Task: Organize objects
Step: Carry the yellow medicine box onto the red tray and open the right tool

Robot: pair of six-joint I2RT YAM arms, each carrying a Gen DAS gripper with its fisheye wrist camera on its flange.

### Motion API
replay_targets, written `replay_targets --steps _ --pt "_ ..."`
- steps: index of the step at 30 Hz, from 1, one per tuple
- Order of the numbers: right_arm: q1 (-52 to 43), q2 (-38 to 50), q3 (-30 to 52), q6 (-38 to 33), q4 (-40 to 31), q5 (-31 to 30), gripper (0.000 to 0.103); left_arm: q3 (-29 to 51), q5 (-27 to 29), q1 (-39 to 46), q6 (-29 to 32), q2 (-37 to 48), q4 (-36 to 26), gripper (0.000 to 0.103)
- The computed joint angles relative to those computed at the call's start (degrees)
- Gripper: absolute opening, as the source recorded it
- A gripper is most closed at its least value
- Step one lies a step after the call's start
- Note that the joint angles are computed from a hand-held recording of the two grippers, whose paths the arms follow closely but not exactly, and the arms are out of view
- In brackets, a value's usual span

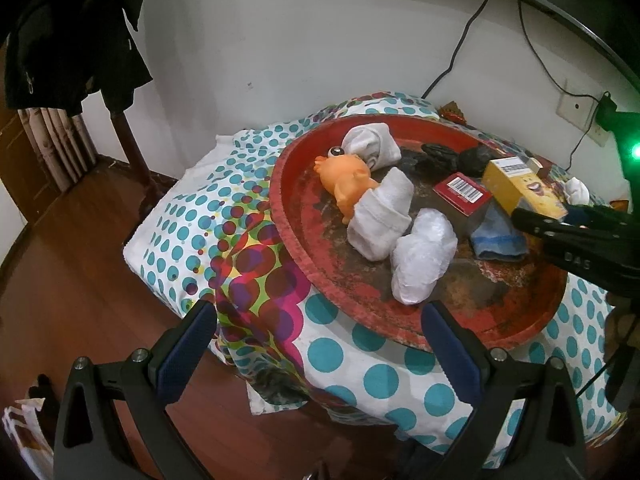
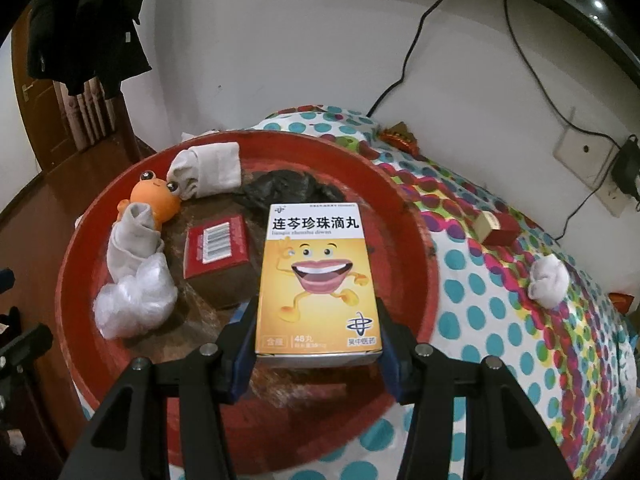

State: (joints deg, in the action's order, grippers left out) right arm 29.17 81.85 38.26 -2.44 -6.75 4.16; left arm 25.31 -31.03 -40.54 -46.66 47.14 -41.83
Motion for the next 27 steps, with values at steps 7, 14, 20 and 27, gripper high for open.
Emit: replay_targets --steps 7,14,20,27 --pt "3.45 4.26 2.83 1.35 1.50 1.55 0.052 -0.18 0.30 0.59 0.46 -0.28 0.21 0.102" --pt "5.45 7.22 4.67 2.00 1.92 1.89 0.052 -0.19 0.38 0.33 0.51 0.11 0.28 0.102" --pt "6.01 6.91 4.17 1.83 1.77 3.54 0.053 -0.46 1.17 0.98 0.82 0.25 0.80 0.102" --pt "4.84 3.80 3.11 1.86 -0.52 2.90 0.057 -0.36 1.11 0.89 0.69 0.44 0.58 0.102"
